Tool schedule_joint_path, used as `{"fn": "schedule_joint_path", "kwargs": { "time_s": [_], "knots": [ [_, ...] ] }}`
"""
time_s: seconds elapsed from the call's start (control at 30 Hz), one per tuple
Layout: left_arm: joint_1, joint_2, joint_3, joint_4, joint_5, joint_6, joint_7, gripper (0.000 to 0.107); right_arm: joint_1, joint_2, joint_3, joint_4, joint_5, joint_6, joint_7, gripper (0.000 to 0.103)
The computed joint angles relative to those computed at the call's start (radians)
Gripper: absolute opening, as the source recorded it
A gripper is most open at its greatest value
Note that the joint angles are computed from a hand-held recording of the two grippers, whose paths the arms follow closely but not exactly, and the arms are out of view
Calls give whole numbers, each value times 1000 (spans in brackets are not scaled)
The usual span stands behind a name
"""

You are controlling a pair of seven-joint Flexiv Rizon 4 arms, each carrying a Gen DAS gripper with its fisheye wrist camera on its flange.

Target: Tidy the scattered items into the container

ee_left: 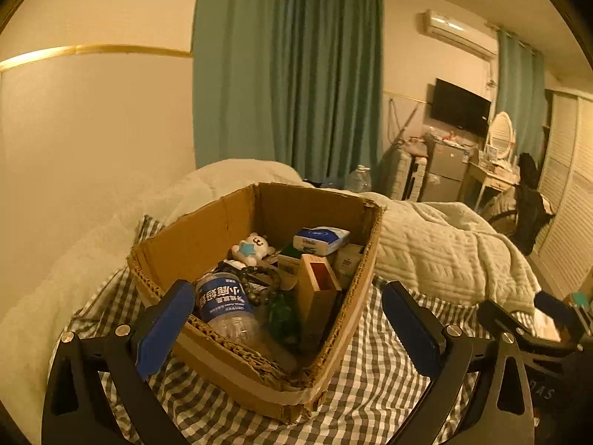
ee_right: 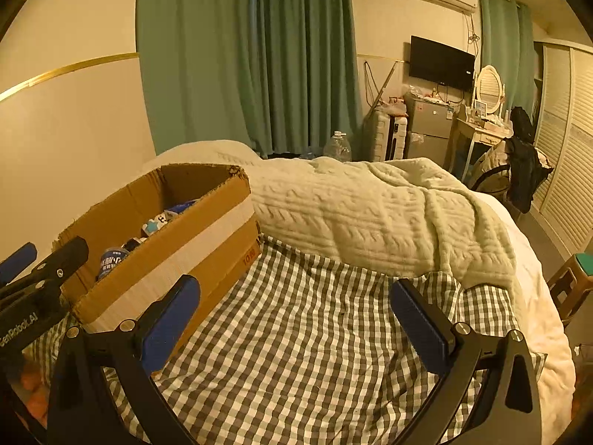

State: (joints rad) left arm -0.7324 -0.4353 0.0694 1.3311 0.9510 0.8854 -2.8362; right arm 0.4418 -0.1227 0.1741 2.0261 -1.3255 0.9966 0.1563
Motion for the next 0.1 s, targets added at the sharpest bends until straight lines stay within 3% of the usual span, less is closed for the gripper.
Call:
{"fn": "schedule_joint_path", "kwargs": {
  "time_s": [0.03, 0.1],
  "knots": [
    [-21, -5, 8, -16, 15, -55, -5, 103, -1, -2, -1, 0, 0, 7, 2, 102],
    [-21, -8, 2, -22, 26, -58, 4, 103, -2, -4, -1, 2, -2, 15, 3, 102]
  ]
}}
